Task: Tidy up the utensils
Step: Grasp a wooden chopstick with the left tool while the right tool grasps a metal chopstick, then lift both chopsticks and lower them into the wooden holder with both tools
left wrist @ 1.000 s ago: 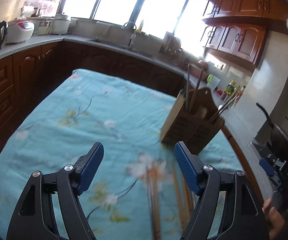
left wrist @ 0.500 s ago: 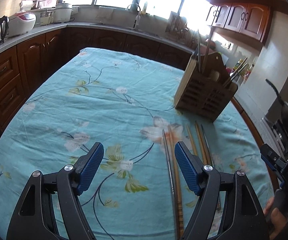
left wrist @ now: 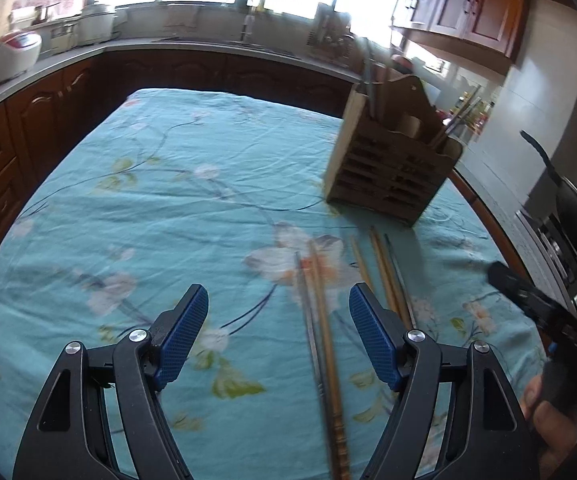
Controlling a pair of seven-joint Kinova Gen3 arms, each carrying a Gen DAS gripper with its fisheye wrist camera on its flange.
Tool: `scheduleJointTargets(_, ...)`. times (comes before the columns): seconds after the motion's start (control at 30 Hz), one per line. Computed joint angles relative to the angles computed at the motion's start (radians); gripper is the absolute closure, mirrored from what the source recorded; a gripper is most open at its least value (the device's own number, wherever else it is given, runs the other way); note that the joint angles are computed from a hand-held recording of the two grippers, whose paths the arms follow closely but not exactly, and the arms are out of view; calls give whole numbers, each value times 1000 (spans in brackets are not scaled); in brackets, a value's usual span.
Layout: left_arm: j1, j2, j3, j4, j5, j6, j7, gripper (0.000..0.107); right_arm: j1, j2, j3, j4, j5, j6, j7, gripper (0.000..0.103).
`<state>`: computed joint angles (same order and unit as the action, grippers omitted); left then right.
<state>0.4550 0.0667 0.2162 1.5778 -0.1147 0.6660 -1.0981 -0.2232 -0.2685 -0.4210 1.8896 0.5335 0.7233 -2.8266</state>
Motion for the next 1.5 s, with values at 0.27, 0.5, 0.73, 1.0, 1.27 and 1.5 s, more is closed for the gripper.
scheduleJointTargets(0.27,4,144,9,-174,103,105,-180,69,-71,128,148,-87,-157,3,220,60)
scheduleJointTargets(0.5,37,275,-15,-345,112,218,-258,83,-92,215,229,-144,-247,8,348,72)
scheduleJointTargets(0.73,66,369,-41,-459,108,319,-302,93,-101,279,272,-186,-297,39,436,79)
scheduleJointTargets(1.0,99,384,-62,-480,77,318,-315,101,-175,358,279,-272,-170,142,428,81)
scheduleJointTargets(1.27,66,363,-47,-449,143,285,-316,104,-167,311,299,-223,-217,95,438,98)
scheduleJointTargets(1.5,11,231,-17,-323,228,171,-346,104,-107,164,274,-127,-273,7,405,99)
